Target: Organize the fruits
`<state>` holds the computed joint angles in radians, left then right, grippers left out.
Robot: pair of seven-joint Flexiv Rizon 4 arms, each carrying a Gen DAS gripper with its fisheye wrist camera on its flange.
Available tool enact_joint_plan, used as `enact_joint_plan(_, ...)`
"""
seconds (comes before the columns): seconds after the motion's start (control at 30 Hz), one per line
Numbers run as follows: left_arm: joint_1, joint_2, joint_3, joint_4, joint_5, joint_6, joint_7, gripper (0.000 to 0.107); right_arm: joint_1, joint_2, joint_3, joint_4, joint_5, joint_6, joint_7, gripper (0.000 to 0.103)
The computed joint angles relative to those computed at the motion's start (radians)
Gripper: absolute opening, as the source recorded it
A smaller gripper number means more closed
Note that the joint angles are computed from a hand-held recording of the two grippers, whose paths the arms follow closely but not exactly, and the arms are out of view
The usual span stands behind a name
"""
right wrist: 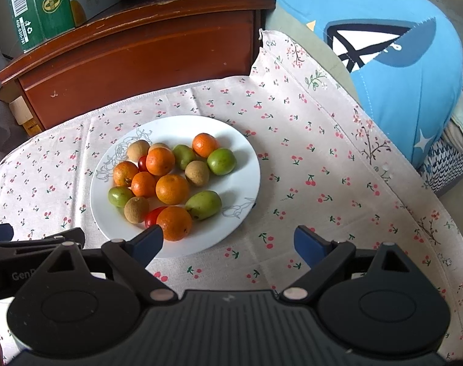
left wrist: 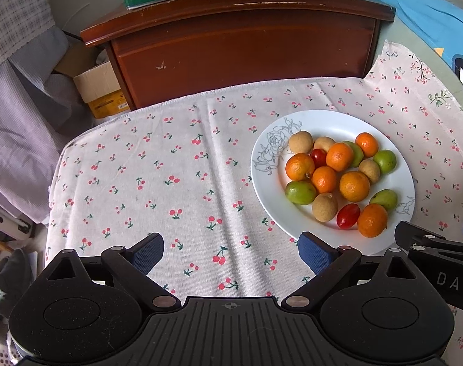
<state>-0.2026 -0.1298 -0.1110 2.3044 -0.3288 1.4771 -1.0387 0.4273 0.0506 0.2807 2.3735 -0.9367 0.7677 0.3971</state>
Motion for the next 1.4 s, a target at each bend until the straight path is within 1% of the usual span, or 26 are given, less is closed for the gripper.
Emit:
enact_joint_plan(0.3,-0.004,-0.007,0.012,-0.009,0.042,-0.001,-0.033,0.096,-0.001,-0.005,-0.002,-0.001,-0.004,0.002,0.004,0.092)
enact_joint_plan(0.53,-0.008,-0.009,0.029,-0.018,0.097,-0.004,-0.073,0.096,-0.002,-0.006,-0.004,0.0,-0.01,0.006,0.008,0.092)
enact_joint_plan(0.63,-0.002,-0.003,0.024,-0.012,0.092,-0.001,-0.072,0.096,-0.002,-0.009,-0.005,0.0,-0.018,0.009,0.011,0.092)
enact_joint_plan(0.87,-0.002,0.014,0.052,-0.001,0.152,0.001,-0.108,0.096,-0.004,-0.012,-0.008,0.015,-0.075,0.043,0.052,0.092)
enact_joint_plan(0.93,0.007,0.025,0.048,0.012,0.139,0.001,-0.094,0.096,-0.002,-0.013,-0.007,0.017,-0.082,0.053,0.055,0.092)
enact_joint_plan(1.1,0.021,0.056,0.042,0.06,0.091,0.031,-0.031,0.096,-0.002,-0.009,-0.007,0.033,-0.146,0.089,0.083,0.092)
enact_joint_plan(1.2,0.026,0.079,0.041,0.1,0.038,0.052,0.025,0.096,-0.002,-0.008,-0.007,0.044,-0.181,0.12,0.106,0.092)
enact_joint_plan(1.33,0.023,0.108,0.061,0.139,0.009,0.046,0.065,0.096,0.007,-0.015,-0.001,0.053,-0.22,0.146,0.14,0.093)
enact_joint_plan(1.4,0.016,0.122,0.066,0.163,-0.042,0.055,0.113,0.096,0.016,-0.021,0.002,0.056,-0.24,0.153,0.167,0.093)
